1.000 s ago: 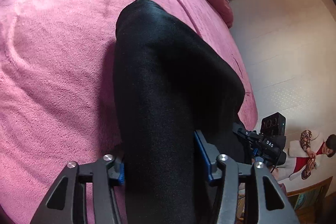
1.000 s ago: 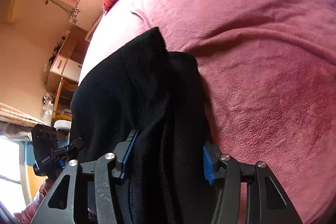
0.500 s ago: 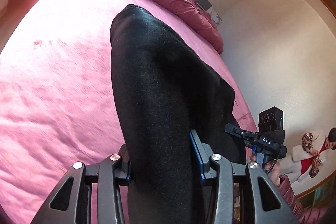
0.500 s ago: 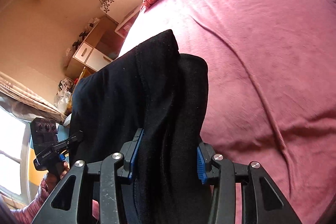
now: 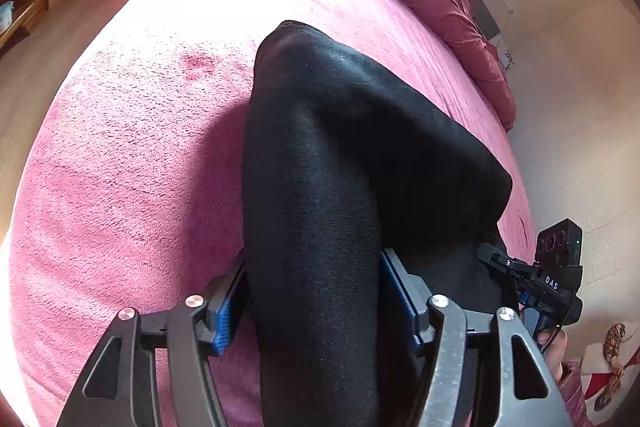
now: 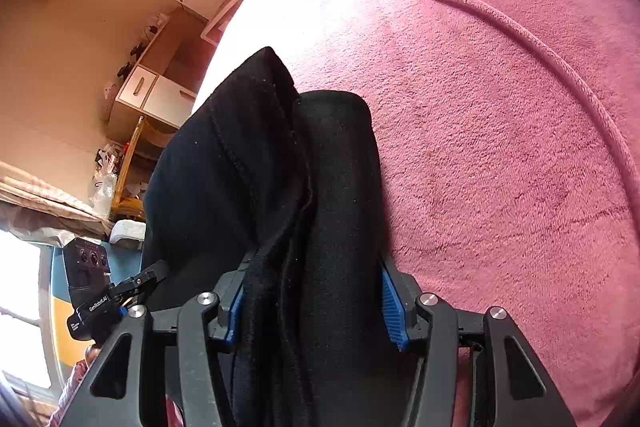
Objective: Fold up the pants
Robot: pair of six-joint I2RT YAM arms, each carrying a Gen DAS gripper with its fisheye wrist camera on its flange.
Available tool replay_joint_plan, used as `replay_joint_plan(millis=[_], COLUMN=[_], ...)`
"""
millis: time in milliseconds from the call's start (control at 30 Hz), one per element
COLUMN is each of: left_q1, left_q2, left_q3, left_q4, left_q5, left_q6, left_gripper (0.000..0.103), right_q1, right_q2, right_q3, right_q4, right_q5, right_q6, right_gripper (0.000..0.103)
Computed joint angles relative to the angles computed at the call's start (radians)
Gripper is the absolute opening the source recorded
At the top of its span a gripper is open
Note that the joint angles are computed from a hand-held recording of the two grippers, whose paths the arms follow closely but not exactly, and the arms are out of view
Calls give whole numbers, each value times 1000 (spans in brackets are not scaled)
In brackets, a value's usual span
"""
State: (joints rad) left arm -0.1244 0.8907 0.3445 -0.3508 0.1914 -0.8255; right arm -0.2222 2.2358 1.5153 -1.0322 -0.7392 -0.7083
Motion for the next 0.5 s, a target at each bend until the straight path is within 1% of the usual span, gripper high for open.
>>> replay_joint_plan(millis=[33, 67, 100, 133, 167, 233, 267, 300, 333, 367, 433, 467, 500], left_q1=[-38, -84, -133, -214, -252, -415, -477, -562, -606, -690, -842, -917, -963], left_q2=[-16, -28, -45, -113, -129, -114, -110, -115, -92, -61, 1, 38, 55], left_q3=[1, 16, 37, 52, 60, 122, 146, 166, 198, 230, 284, 310, 316], left_q4=[-17, -50, -94, -207, -233, -342, -392, -453, -491, -555, -673, -735, -778], left_q5=[-38, -93, -155, -246, -302, -477, -544, -613, -659, -720, -811, -843, -860], left_q6=[-27, -47, -58, -103, -116, -231, -275, -345, -379, -459, -628, -727, -796], left_gripper=[69, 70, 70, 70, 70, 71, 71, 71, 71, 71, 71, 71, 71], right_q1=[0, -9, 5, 6, 5, -2, -9, -13, -20, -25, -37, -53, -57], right_q2=[-9, -23, -45, -70, -106, -160, -207, -253, -298, -347, -447, -485, -529], right_q3=[-4, -11, -31, -51, -80, -117, -154, -194, -231, -273, -361, -392, -431], right_q4=[2, 4, 38, 61, 85, 118, 151, 188, 217, 252, 310, 322, 340], right_q5=[5, 18, 32, 46, 60, 76, 88, 97, 105, 114, 125, 124, 127], right_q6=[-6, -18, 1, 1, 4, 8, 9, 9, -1, -9, -29, -50, -56], right_gripper=[55, 59, 63, 64, 66, 66, 66, 66, 66, 66, 67, 68, 69])
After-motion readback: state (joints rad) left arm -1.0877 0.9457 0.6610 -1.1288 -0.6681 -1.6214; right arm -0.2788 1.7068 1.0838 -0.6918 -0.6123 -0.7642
